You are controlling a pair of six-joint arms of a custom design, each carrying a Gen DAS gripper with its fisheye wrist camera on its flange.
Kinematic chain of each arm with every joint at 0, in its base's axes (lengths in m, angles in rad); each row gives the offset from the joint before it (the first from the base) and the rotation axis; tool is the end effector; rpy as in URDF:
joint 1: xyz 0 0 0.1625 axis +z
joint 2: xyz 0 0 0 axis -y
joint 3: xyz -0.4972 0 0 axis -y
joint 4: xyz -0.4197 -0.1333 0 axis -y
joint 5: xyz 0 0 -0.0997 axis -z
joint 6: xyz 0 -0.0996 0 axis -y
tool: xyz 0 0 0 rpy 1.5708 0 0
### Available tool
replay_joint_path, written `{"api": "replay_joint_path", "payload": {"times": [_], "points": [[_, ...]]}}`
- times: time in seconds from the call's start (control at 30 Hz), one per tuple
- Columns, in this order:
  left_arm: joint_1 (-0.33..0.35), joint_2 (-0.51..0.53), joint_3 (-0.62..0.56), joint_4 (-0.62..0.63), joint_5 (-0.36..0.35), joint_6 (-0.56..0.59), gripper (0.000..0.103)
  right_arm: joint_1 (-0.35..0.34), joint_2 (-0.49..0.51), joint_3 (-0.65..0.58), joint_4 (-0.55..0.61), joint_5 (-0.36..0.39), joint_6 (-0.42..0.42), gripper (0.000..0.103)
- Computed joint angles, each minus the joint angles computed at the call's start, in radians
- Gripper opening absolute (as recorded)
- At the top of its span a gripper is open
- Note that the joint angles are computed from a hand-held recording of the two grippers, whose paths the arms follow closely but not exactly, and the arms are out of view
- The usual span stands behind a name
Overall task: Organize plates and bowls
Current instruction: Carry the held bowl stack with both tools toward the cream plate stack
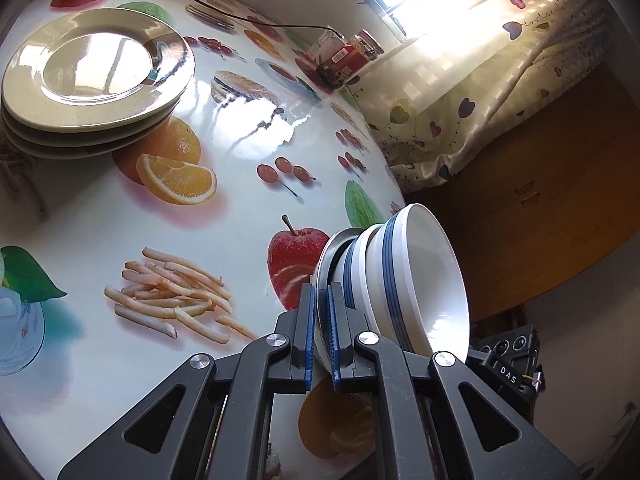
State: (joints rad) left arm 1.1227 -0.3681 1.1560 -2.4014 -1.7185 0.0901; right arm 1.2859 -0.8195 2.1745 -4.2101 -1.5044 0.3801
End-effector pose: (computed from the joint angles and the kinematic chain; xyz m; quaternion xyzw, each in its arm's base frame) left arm -0.2673 -0.8299 -0.0503 -0.2666 -0.9607 0.0078 0.0764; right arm -0.0211 -0.5698 0.1834 0.2425 0.7630 -0.5966 0.0550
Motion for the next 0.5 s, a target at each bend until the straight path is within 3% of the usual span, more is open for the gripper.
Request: {"api": "replay_joint_path", "payload": {"times": [0.5], "points": [[-0.017, -0.007, 0.020, -0.024, 0.060, 0.039, 0.006, 0.017, -0.012, -0.006, 0.028, -0.036, -0.040, 0.008]]}}
